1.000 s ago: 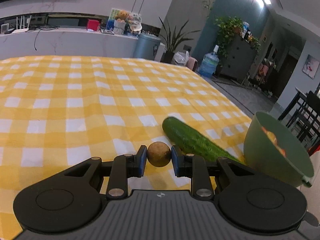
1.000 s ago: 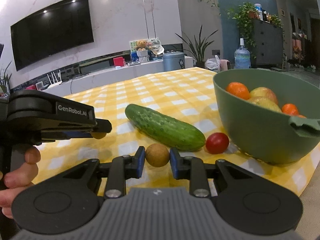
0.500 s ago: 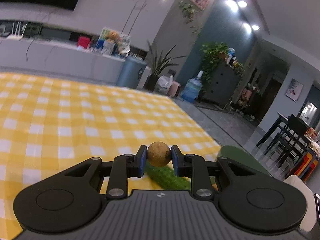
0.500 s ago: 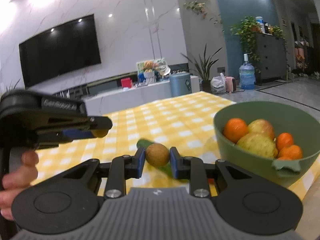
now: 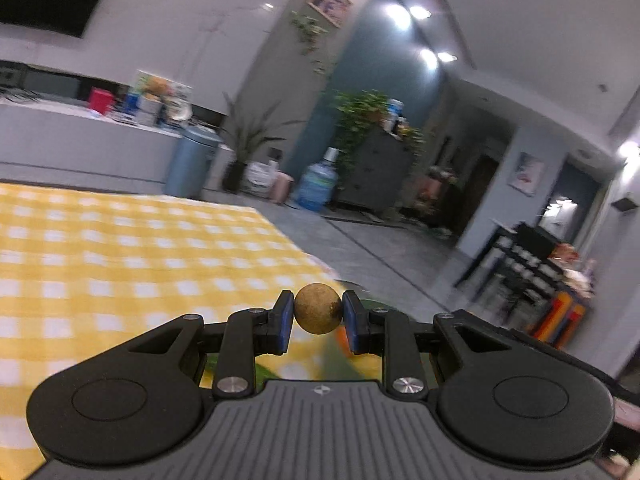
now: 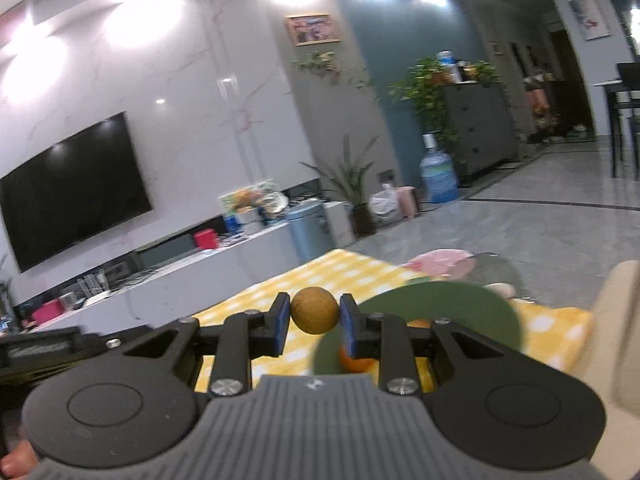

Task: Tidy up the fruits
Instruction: 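Lift both held kiwis and carry them over the green bowl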

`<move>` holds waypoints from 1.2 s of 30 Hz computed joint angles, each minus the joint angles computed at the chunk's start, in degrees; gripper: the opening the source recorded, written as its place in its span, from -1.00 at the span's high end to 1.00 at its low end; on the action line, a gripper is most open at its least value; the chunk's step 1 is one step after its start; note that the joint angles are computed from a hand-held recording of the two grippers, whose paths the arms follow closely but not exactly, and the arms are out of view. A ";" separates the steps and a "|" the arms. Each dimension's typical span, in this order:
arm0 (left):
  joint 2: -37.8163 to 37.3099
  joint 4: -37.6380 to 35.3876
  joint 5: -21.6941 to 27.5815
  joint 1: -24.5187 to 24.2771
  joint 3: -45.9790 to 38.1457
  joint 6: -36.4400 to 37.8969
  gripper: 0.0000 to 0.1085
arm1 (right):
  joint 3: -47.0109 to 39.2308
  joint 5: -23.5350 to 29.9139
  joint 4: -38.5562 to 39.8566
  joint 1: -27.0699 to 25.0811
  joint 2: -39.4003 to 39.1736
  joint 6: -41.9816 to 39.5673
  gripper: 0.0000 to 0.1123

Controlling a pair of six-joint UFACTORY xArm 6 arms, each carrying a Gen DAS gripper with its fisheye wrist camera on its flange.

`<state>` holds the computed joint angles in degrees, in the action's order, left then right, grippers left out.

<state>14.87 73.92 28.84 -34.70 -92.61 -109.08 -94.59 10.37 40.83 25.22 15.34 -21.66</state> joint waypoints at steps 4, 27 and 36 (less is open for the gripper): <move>3.16 -1.50 -6.34 1.09 -2.53 1.03 0.47 | -2.83 9.57 11.68 -5.42 -0.72 0.29 0.59; 10.08 -9.85 -17.78 3.68 -5.22 2.27 0.47 | -7.76 26.74 32.80 -10.14 6.97 4.18 0.58; 10.38 -9.03 -19.08 4.71 -4.57 -0.06 0.47 | -20.72 30.10 14.32 -8.20 14.05 16.44 0.48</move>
